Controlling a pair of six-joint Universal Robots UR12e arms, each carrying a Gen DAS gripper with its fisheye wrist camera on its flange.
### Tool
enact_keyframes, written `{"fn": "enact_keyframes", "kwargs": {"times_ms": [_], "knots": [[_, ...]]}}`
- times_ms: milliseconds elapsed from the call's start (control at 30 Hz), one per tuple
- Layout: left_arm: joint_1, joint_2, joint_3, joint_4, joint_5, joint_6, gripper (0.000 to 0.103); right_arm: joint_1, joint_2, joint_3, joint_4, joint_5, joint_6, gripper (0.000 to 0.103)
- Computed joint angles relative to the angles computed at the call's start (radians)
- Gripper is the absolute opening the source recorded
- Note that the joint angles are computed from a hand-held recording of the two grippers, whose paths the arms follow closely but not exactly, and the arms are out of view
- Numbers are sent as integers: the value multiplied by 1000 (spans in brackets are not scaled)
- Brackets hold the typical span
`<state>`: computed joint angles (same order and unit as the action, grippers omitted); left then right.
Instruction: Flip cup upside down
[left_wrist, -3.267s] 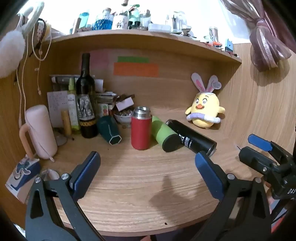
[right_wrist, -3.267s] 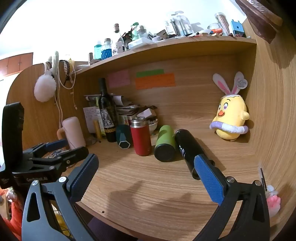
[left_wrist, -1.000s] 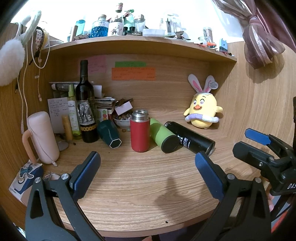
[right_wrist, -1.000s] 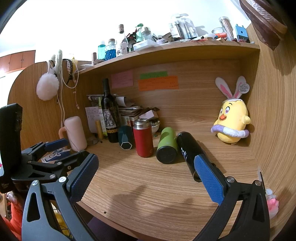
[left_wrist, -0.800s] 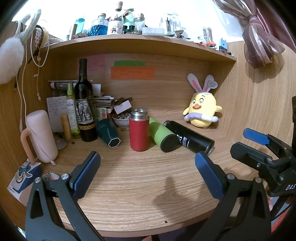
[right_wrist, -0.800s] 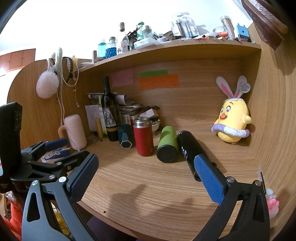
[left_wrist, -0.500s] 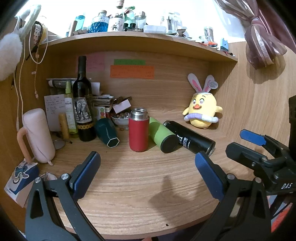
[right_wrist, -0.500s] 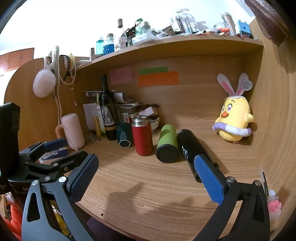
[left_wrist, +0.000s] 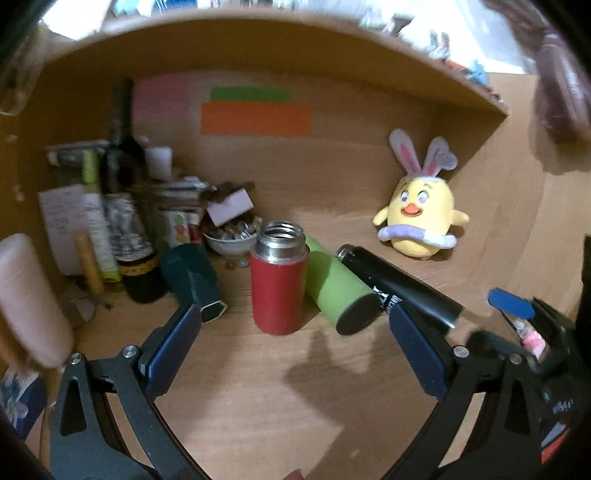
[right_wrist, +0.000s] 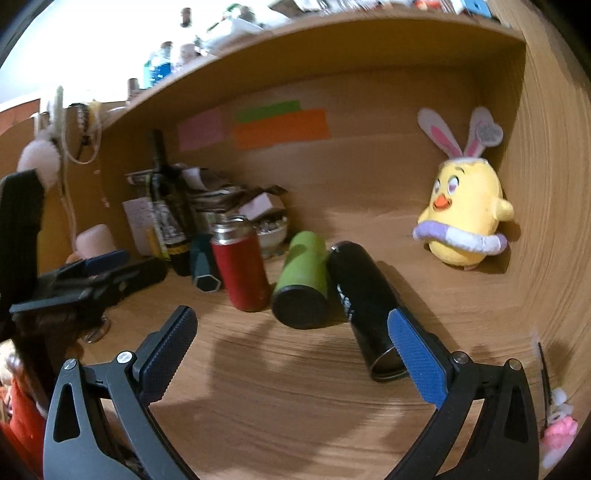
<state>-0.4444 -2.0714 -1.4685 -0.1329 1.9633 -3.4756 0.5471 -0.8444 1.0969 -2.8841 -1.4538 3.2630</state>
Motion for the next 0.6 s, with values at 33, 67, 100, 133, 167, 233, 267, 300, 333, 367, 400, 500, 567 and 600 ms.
{"fn": "enact_keyframes", "kwargs": {"times_ms": [33,67,100,133,167,233,267,300,333,367,400,500,567,600], "knots": [[12,-8,17,-25,-29,-6,103,-4,5,-7,12,10,6,103],[21,-18,37,-53,-44,-9,102,-8,10,-13,22,21,9,103],[28,-31,61,-82,-49,-8,101,-11,14,-20,31,26,11,103],[34,-45,85,-108,-50,-3,93,-13,18,-24,36,26,13,103],[39,-56,107,-138,-53,3,84,-15,21,-27,41,28,16,103],[52,-82,157,-212,-79,2,79,-20,27,-35,55,40,23,103],[58,-92,172,-231,-94,-3,79,-23,30,-38,60,46,27,103],[62,-102,188,-252,-104,-8,79,-25,32,-40,65,52,30,103],[66,-110,201,-264,-113,-8,77,-28,33,-41,69,56,32,103],[67,-119,212,-270,-109,-5,77,-29,33,-41,70,56,33,103],[66,-128,223,-273,-100,2,77,-30,34,-41,73,57,33,103],[70,-140,239,-291,-96,2,74,-32,36,-42,80,60,39,103],[70,-144,243,-297,-81,1,62,-34,38,-44,84,65,44,103],[72,-144,242,-297,-81,2,62,-34,39,-46,87,67,46,103]]}}
